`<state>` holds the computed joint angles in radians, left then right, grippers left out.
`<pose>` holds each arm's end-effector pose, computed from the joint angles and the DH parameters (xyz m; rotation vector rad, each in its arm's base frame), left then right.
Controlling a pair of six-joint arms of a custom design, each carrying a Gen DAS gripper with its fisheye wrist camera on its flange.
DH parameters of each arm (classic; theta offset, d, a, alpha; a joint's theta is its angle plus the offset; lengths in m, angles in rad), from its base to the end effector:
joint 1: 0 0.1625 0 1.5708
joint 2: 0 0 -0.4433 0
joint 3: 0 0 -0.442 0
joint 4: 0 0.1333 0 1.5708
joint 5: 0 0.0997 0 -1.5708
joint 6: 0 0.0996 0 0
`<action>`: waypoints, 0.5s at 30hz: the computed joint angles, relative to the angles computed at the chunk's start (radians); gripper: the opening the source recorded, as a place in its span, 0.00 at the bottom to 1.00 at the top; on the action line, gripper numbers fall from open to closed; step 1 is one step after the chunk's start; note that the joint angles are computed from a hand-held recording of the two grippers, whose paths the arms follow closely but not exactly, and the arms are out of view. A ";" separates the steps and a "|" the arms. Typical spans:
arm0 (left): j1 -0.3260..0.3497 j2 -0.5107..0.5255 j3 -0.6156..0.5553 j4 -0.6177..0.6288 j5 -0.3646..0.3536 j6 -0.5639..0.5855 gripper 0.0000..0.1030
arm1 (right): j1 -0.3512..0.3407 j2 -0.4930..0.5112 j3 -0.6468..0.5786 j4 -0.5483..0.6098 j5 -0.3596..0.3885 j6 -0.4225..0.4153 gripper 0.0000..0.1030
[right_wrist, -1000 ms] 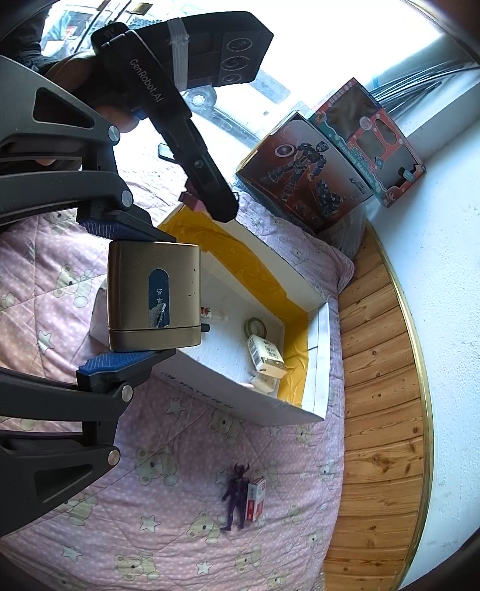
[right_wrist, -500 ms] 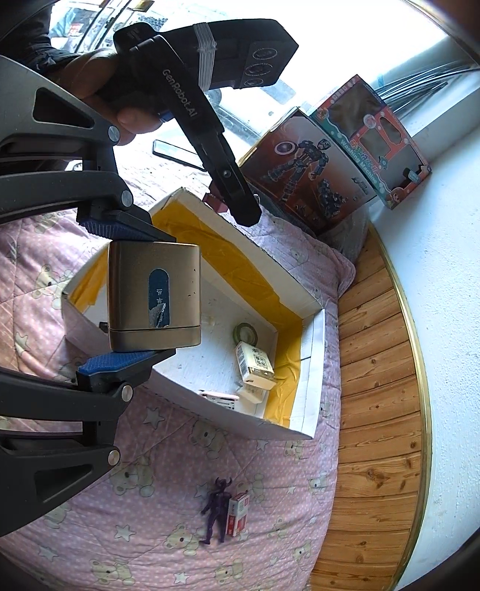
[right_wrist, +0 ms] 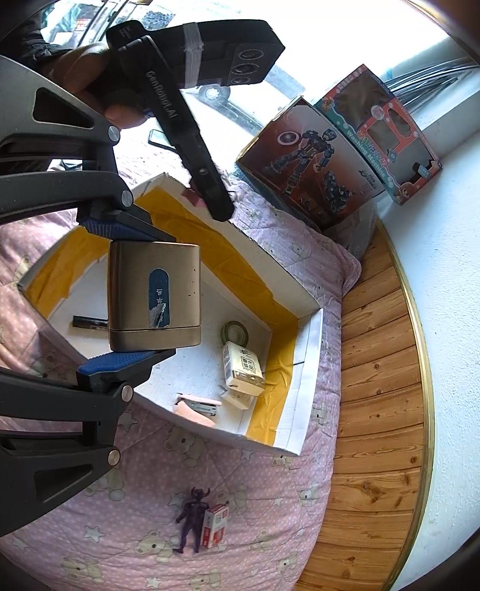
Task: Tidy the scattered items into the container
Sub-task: 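Carry the gold tin over the white box with the right gripper while the left carries the clip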
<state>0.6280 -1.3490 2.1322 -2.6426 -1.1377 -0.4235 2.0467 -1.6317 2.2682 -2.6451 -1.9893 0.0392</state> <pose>-0.3277 -0.4543 0.2248 0.6543 2.8239 -0.7289 0.2920 -0.3640 0.3021 0.4698 -2.7184 0.7419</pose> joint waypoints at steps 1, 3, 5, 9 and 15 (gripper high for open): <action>0.003 0.001 -0.002 0.014 0.002 -0.008 0.31 | -0.002 0.009 -0.006 0.000 -0.001 -0.003 0.50; 0.008 0.002 -0.005 0.034 0.006 -0.015 0.31 | -0.006 0.023 -0.017 0.003 -0.001 -0.007 0.50; 0.011 0.003 -0.007 0.047 0.011 -0.021 0.31 | -0.008 0.041 -0.026 -0.011 -0.009 -0.015 0.50; 0.017 0.007 -0.014 0.078 0.018 -0.027 0.31 | -0.017 0.071 -0.045 -0.012 -0.009 -0.017 0.50; 0.024 0.015 -0.022 0.129 0.032 -0.041 0.31 | -0.032 0.116 -0.074 -0.005 -0.011 -0.017 0.50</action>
